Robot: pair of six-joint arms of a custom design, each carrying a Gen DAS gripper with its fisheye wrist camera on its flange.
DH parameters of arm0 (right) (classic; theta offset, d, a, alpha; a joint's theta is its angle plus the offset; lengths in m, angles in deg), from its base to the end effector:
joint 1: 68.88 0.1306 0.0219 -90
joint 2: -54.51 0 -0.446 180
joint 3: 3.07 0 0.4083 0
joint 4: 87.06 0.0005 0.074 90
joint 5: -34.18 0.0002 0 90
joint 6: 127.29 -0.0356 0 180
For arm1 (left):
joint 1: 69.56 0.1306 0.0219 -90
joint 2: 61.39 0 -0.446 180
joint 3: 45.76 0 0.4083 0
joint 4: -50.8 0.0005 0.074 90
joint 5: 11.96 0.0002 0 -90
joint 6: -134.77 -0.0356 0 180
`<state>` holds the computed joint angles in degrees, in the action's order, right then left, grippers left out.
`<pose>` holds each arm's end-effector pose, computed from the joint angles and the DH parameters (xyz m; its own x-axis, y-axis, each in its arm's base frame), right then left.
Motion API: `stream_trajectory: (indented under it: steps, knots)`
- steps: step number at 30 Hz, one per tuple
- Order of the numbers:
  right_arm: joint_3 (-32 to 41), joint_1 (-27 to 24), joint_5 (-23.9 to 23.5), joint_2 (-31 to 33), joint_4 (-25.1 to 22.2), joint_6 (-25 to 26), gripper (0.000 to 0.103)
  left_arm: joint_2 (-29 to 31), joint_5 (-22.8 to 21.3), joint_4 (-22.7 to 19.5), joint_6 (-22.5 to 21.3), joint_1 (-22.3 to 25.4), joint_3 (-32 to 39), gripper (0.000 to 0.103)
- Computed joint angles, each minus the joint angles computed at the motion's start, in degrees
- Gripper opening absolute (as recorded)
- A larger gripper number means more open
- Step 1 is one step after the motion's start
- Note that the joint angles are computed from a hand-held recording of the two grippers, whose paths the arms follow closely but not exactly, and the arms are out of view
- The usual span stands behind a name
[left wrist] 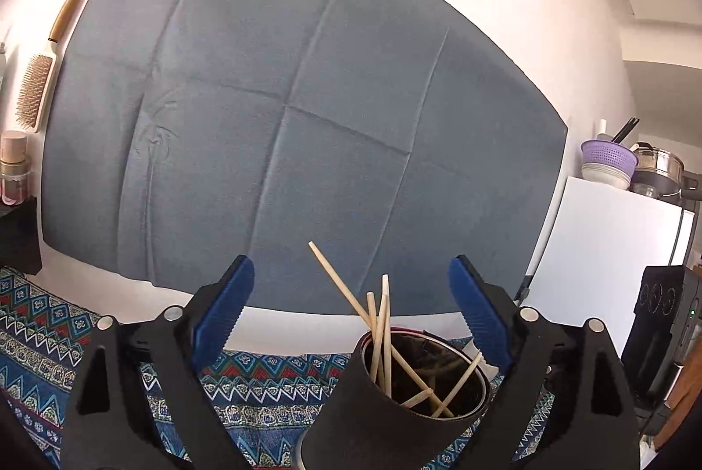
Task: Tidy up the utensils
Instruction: 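Open the left gripper over the holder while the right gripper releases its stick, then withdraw both open grippers and move them back toward the loose sticks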
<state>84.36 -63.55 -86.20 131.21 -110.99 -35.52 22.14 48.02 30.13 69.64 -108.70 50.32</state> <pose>0.4189 0.0567 0.6165 -0.2096 -0.0463 -0.9767 -0.5771 0.8122 0.0854 0.3785 -0.2857 0.6475 -0.1677 -0.3330 -0.9279 0.1013 0.9304 -0.3522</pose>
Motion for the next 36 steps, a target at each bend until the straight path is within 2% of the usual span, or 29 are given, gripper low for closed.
stream_trajectory:
  steps: [1,4,9,16,19,24,28,32,36]
  knots:
    - [0.06,-0.23,-0.06,-0.11,-0.58,0.05,0.077,-0.05,-0.12,-1.74,1.13,0.07,0.38,0.097]
    - [-0.21,-1.04,-0.30,-0.77,-1.47,-0.12,0.085,-0.35,-1.58,-5.65,3.49,-0.16,0.96,0.097]
    - [-0.55,-2.36,-0.70,-1.99,-3.36,0.75,0.085,-1.03,-4.30,-9.39,5.63,-0.92,0.94,0.097]
    - [-1.24,-4.21,-1.83,-3.67,-7.13,0.61,0.087,-2.13,-5.23,-16.51,14.12,-1.60,0.57,0.097]
    - [-1.77,-4.98,-2.16,-4.30,-9.96,1.17,0.088,-2.59,-6.10,-19.32,15.84,-2.50,0.35,0.097]
    - [-1.55,-6.85,-4.18,-4.28,-16.59,1.74,0.089,-1.50,-6.82,-28.37,17.25,-4.45,2.76,0.097]
    - [-1.19,-8.09,-4.35,-3.82,-22.28,1.46,0.089,0.86,-6.17,-39.85,22.70,-5.87,6.04,0.097]
    - [-1.09,-8.77,-2.68,-3.63,-28.00,3.05,0.089,1.90,-2.09,-45.34,26.44,-7.17,6.75,0.097]
    - [-0.59,-8.19,1.40,-3.18,-35.55,7.93,0.089,3.76,-1.70,-50.82,28.12,-9.31,7.96,0.097]
